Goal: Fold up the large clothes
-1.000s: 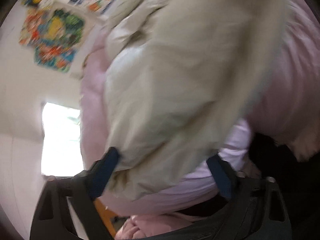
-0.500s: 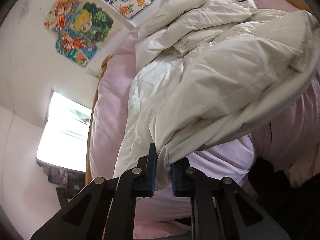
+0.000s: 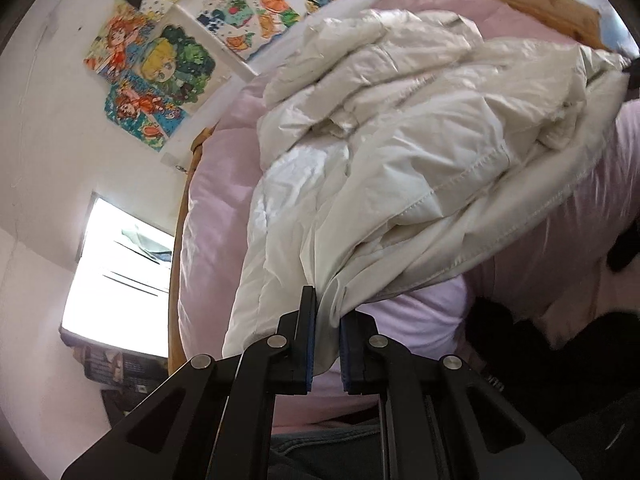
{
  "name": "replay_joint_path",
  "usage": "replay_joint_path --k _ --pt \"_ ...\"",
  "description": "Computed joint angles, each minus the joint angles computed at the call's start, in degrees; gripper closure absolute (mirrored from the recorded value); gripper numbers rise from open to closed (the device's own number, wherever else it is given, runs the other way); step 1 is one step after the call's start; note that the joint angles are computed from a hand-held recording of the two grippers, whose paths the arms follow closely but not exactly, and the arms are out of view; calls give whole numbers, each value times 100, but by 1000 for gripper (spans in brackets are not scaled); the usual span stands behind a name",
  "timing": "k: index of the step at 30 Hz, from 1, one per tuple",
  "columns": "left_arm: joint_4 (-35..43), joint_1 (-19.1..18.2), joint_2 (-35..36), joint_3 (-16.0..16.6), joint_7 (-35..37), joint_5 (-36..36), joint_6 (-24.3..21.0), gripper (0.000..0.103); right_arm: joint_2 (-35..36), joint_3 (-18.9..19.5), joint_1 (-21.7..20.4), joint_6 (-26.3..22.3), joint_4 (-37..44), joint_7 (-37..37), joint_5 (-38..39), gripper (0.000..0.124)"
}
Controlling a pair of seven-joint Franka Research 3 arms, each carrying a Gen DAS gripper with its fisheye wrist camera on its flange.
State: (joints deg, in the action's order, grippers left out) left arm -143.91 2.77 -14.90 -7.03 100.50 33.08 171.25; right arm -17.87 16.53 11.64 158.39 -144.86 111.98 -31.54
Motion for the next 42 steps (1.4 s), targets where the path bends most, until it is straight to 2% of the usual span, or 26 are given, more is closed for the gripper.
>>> replay_joint_path --k 2,4,8,14,17,22,27,33,38,42 --pt "271 -404 83 277 344 -707 -229 94 3 22 -141 84 124 120 -170 120" --pt "554 -519 174 299 428 -1069 -364 94 146 90 -338 158 337 326 -460 121" --pt "992 -577 254 228 528 -1353 -534 94 371 73 -520 254 656 753 -1080 121" --pt "1747 -654 564 228 793 -1707 -645 94 385 -25 -822 476 1069 1881 -2298 121" --pt "2176 -578 810 122 660 -1622 -622 95 496 -88 -931 498 1401 2444 -2969 121" --pt "2977 -547 1306 -5 377 -1450 -726 95 932 -460 -781 465 2071 2578 -3329 121" --pt "3609 -544 1741 -39 453 -1572 -783 96 1187 -833 -509 378 2479 2394 -3352 121" --pt "4406 -547 2253 -111 431 -1788 -917 96 1582 -1127 -332 210 3106 2574 -3714 122" --pt "5233 -687 2844 -47 -84 -1496 -971 96 2231 -1475 -126 92 3964 2646 -3886 122" --pt "6279 -906 3581 85 -510 -1174 -1162 97 2901 -1807 85 -4 4797 2612 -3892 122"
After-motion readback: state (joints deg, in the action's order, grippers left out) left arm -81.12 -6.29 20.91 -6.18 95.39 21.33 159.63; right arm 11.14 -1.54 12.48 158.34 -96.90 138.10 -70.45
